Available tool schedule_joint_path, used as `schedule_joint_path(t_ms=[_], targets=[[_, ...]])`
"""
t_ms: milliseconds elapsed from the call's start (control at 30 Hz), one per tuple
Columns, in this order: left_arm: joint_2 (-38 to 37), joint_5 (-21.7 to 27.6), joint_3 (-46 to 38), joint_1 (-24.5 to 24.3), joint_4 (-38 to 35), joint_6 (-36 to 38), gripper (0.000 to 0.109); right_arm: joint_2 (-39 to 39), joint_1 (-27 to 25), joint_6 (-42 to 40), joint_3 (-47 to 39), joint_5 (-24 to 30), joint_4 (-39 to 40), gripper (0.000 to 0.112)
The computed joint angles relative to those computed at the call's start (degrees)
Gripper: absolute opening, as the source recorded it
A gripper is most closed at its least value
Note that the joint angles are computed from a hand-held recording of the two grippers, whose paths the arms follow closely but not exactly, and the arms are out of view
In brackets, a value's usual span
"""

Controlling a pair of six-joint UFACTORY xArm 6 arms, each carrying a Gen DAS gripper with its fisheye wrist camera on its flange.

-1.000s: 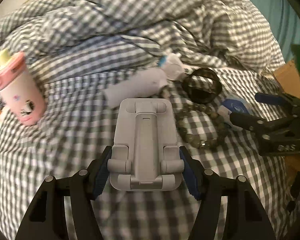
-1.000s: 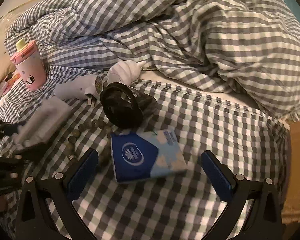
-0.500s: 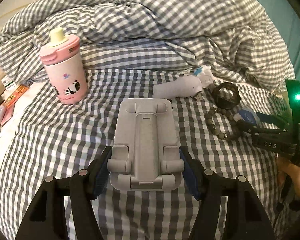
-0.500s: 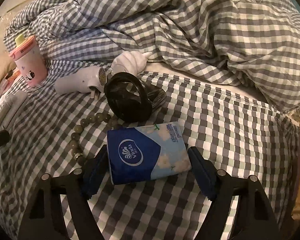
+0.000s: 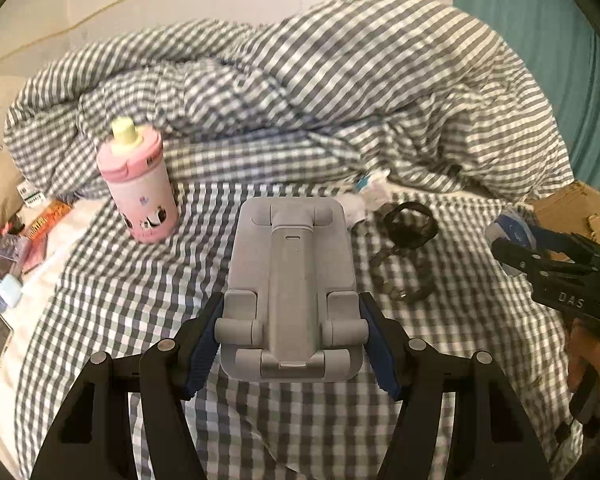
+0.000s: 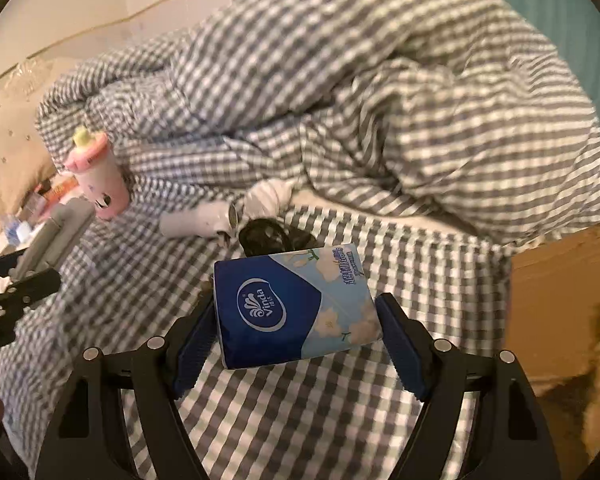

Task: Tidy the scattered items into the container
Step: 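Carry the phone stand and tissue pack over the cardboard box with both tools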

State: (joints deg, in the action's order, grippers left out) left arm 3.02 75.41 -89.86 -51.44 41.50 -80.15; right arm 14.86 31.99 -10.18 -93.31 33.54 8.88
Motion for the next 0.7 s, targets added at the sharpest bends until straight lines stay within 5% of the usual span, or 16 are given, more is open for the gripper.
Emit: schedule_joint_path(t_ms=[467,700], targets=[[9.96,12.93,-21.51,-8.49,4.67,-0.3,0.066,-18.63,-1.51,-0.83,12.89,-1.77,0.69,0.077],[20.9,21.22,-41.5,-13.43,10.37,3.77,0.066,-27.86,-3.3,-0.9,18.56,-2.46,0.32,0.077]])
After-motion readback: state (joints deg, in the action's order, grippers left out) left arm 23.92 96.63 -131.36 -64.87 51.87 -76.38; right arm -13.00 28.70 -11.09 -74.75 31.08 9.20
